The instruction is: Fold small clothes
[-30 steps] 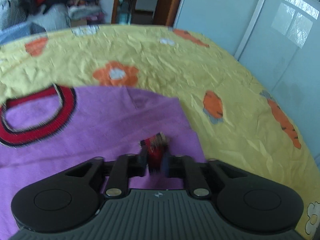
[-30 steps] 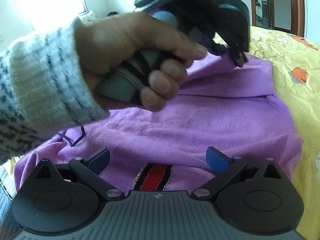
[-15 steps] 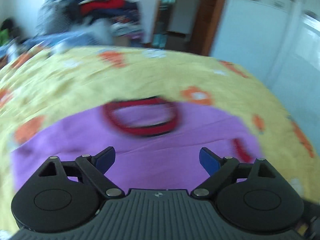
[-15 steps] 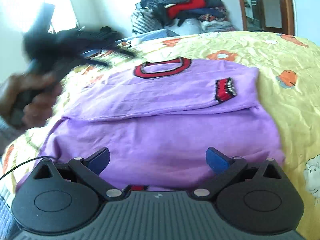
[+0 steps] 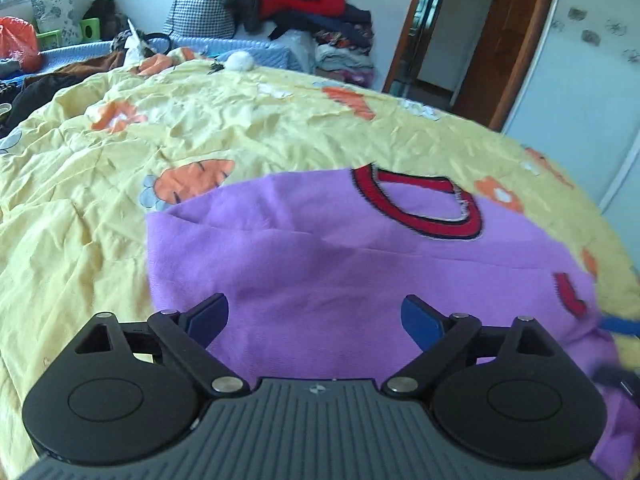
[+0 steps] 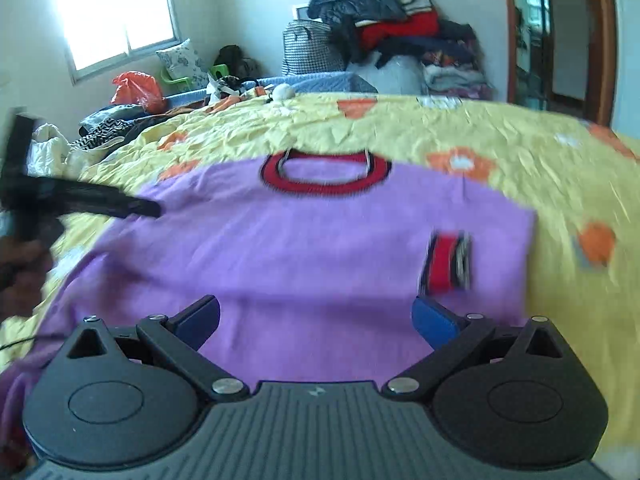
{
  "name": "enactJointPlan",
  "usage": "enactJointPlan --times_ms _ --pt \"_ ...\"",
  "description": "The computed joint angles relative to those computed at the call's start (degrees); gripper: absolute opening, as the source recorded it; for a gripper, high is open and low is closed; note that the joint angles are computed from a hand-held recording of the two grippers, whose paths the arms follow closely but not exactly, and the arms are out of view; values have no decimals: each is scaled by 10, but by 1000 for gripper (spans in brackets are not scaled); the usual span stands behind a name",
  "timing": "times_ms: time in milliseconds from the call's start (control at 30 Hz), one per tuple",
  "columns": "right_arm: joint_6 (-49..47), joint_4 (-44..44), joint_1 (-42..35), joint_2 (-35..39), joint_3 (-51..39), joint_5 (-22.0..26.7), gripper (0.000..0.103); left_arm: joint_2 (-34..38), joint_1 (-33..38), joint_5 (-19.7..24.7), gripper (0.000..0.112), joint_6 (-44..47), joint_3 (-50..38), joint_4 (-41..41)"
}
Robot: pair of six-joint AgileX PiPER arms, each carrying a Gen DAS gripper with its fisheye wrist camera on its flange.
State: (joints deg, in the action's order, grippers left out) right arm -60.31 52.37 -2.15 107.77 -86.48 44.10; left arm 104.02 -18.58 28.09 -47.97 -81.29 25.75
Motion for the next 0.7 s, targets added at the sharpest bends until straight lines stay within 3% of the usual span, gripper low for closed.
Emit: enactJointPlan --times_ms 133,233,333,433,567,700 --pt "112 -118 21 122 -188 76 103 14 1 23 87 25 15 -23" --pt "151 -205 33 157 -227 51 103 0 3 -2 85 18 48 7" --pt "117 -185 20 153 -216 48 103 -4 -1 50 86 -11 30 27" --pt "125 -175 9 114 -172 42 103 -71 15 11 88 27 89 -55" --pt "-20 -24 -72 47 -77 145 103 -203 6 13 92 59 200 -170" --pt "-98 10 -147 -54 53 195 103 -335 -57 58 96 -40 308 -152"
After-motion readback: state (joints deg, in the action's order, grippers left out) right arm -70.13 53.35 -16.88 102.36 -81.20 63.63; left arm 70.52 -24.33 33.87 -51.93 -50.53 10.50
